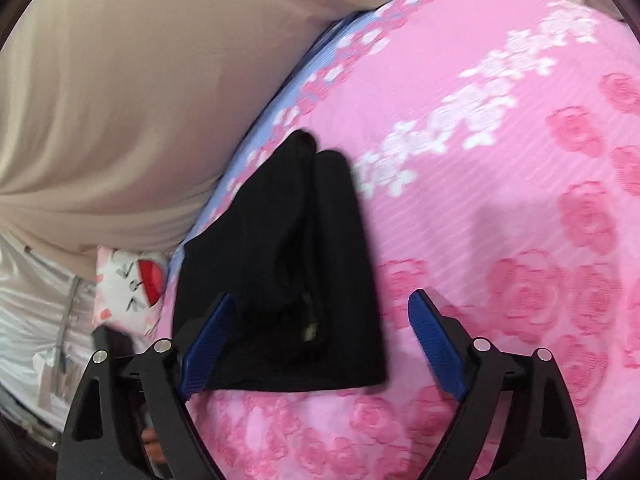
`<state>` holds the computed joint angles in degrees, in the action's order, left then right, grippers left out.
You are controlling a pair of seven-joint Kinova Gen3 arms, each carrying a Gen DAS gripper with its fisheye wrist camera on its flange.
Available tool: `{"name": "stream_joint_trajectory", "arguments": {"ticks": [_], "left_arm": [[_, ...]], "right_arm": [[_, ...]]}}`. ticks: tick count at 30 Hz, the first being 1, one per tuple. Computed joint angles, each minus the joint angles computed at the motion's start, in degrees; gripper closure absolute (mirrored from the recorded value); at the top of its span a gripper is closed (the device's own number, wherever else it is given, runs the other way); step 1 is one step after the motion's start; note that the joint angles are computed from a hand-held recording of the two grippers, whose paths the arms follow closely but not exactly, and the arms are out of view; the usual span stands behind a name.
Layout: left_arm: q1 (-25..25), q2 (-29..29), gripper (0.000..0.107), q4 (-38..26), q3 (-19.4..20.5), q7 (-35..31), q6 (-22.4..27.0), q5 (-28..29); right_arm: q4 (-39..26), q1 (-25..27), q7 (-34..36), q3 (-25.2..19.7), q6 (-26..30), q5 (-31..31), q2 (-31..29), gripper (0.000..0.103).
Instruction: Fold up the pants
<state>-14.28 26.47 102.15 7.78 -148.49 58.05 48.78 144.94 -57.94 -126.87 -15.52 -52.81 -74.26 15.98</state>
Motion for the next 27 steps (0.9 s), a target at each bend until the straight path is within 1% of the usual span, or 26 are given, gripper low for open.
{"name": "stream_joint_trajectory", "arguments": {"ticks": [2, 3, 4, 5, 6, 7, 8, 9, 10, 11, 12, 13, 15, 17, 18, 19, 20, 21, 22, 23, 24, 25, 26, 27], "left_arm": [[-0.7, 2.8, 0.01, -3.0, 0.3, 2.2, 3.3, 1.0], [-1.2, 3.9, 0.01, -4.1, 0.6, 2.5, 4.7, 1.2], [-1.6, 5.0, 0.011, -5.4, 0.9, 2.9, 6.4, 1.2], [-1.9, 6.0, 0.014, -6.6, 1.0, 3.6, 7.7, 1.3], [-1.9, 6.3, 0.028, -7.0, 1.0, 4.1, 8.1, 1.2], [-1.1, 6.5, 0.046, -7.8, -0.1, 5.5, 8.4, 0.8], [-1.0, 7.5, 0.056, -9.6, -0.1, 7.8, 9.6, -0.5], [-2.0, 8.4, 0.067, -10.7, 0.8, 9.2, 11.1, -1.2], [-2.2, 9.2, 0.071, -12.1, 0.6, 10.3, 13.0, -1.3], [-2.0, 9.2, 0.072, -13.3, 0.4, 11.3, 14.2, -2.0], [-2.2, 8.6, 0.074, -13.7, 0.8, 11.3, 14.4, -2.7], [-2.5, 7.5, 0.075, -13.5, 0.9, 10.9, 14.3, -2.8], [-4.0, 5.3, 0.075, -14.1, 1.1, 9.2, 15.6, -2.1], [-7.0, 3.3, 0.074, -14.9, 0.8, 6.6, 18.7, -0.9], [-8.3, 2.8, 0.074, -15.3, 0.3, 5.5, 20.3, -0.5], [-10.5, 2.4, 0.072, -15.9, 0.8, 5.1, 21.7, -1.0], [-12.9, 1.6, 0.071, -15.6, 1.3, 4.4, 22.2, -2.3], [-14.2, 1.0, 0.069, -14.7, 1.3, 3.2, 21.8, -3.1], [-14.5, -0.2, 0.066, -13.1, 0.2, 1.7, 20.4, -4.1], [-13.7, -1.4, 0.065, -10.9, -2.0, 0.1, 18.1, -6.0], [-11.9, -2.2, 0.063, -9.2, -4.4, -0.5, 15.8, -7.5], [-9.9, -1.9, 0.059, -7.3, -7.0, -0.7, 13.4, -9.0], [-9.0, -1.7, 0.056, -6.2, -8.6, -0.5, 11.3, -9.6], [-9.2, -1.3, 0.047, -5.2, -9.3, -0.1, 10.0, -9.2]], "right_arm": [[-1.2, 3.2, 1.1, -0.9, 1.4, 3.1, 0.2, 0.014], [-2.2, 3.8, 3.1, -0.3, 2.6, 3.8, 0.3, 0.014], [-3.2, 3.4, 5.4, 1.3, 3.9, 4.2, 0.5, 0.014], [-4.5, 2.0, 7.7, 3.9, 4.6, 4.7, 1.7, 0.013], [-5.7, 1.3, 10.0, 5.5, 5.2, 4.2, 2.4, 0.014], [-6.9, 1.7, 12.4, 6.0, 6.2, 3.6, 2.7, 0.024], [-8.0, 3.1, 14.0, 5.5, 7.1, 3.2, 2.9, 0.043], [-8.7, 5.4, 14.7, 3.9, 7.7, 3.5, 2.8, 0.054], [-8.9, 8.1, 15.1, 1.3, 7.5, 3.6, 2.3, 0.057], [-9.4, 9.7, 16.5, -0.6, 6.9, 2.9, 1.8, 0.06], [-10.2, 10.2, 18.9, -1.4, 6.7, 1.4, 1.1, 0.062], [-11.0, 9.7, 21.2, -1.1, 6.7, 0.3, 0.3, 0.064], [-12.9, 6.5, 25.9, 1.8, 6.9, -0.8, -1.6, 0.065], [-15.2, 1.6, 30.5, 6.1, 7.7, -1.4, -3.0, 0.065], [-16.4, 0.0, 32.9, 7.1, 7.8, -1.9, -3.1, 0.065], [-17.8, -0.5, 35.1, 7.1, 8.4, -2.4, -3.0, 0.065], [-19.0, 0.0, 36.5, 6.4, 8.9, -3.1, -2.3, 0.064], [-19.7, 1.4, 36.9, 4.5, 9.8, -3.2, -1.3, 0.062], [-20.1, 3.0, 36.4, 3.1, 11.2, -2.4, -0.4, 0.059], [-20.5, 5.5, 35.0, 0.8, 13.5, -1.4, 1.7, 0.057], [-21.1, 7.2, 34.1, -0.6, 15.5, -1.2, 3.8, 0.057], [-21.2, 7.7, 32.2, -0.9, 16.6, -0.6, 5.3, 0.05], [-20.5, 7.3, 29.8, -0.7, 16.7, -0.9, 6.4, 0.046], [-19.9, 5.7, 27.5, 0.2, 15.9, -0.9, 6.4, 0.046]]}}
